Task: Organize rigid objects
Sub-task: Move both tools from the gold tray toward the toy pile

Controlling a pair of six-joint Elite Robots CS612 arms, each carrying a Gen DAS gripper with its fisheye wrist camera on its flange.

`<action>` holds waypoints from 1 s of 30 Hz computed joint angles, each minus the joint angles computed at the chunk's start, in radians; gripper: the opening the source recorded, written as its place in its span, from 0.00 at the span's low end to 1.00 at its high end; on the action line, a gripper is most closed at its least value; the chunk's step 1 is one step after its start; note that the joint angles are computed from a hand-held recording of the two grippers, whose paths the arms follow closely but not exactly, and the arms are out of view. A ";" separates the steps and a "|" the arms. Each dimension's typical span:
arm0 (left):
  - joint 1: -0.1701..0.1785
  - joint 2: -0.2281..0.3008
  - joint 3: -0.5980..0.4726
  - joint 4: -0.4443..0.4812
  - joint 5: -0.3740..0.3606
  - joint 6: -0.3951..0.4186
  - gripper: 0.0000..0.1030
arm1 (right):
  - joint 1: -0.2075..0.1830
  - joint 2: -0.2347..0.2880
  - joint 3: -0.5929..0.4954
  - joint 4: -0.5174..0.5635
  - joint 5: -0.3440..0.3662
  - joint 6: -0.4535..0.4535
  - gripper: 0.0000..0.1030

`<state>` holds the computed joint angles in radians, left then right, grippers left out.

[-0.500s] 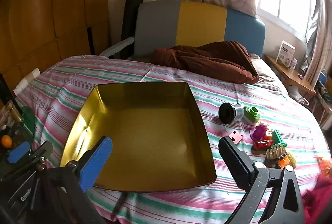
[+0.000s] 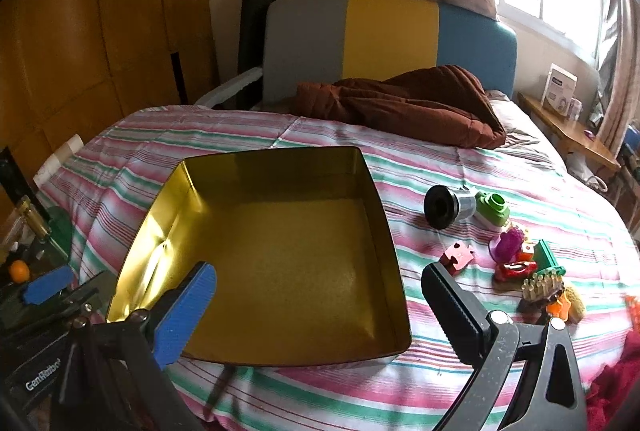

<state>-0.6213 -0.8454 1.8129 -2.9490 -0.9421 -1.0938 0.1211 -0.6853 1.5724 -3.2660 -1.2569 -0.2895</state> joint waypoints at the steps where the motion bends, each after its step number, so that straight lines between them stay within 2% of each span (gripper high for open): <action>1: 0.001 0.001 -0.003 -0.009 -0.011 0.010 0.62 | 0.000 0.001 -0.001 -0.003 -0.003 -0.006 1.00; 4: -0.006 0.012 -0.020 -0.024 0.003 0.045 0.62 | -0.005 0.001 -0.001 0.000 0.006 -0.008 1.00; 9: -0.017 0.020 -0.046 0.025 0.046 0.086 0.62 | -0.022 0.002 -0.014 0.018 0.027 0.020 1.00; 16: -0.021 0.037 -0.069 0.000 0.054 0.175 0.62 | -0.050 0.007 -0.041 0.048 0.046 0.021 1.00; 24: -0.018 0.055 -0.102 -0.023 0.015 0.273 0.63 | -0.091 0.014 -0.079 0.075 0.071 0.058 1.00; 27: -0.009 0.066 -0.116 -0.074 -0.049 0.329 0.63 | -0.121 0.022 -0.107 0.099 0.118 0.106 1.00; 30: 0.001 0.080 -0.134 -0.128 -0.110 0.375 0.74 | -0.151 0.038 -0.148 0.111 0.119 0.163 1.00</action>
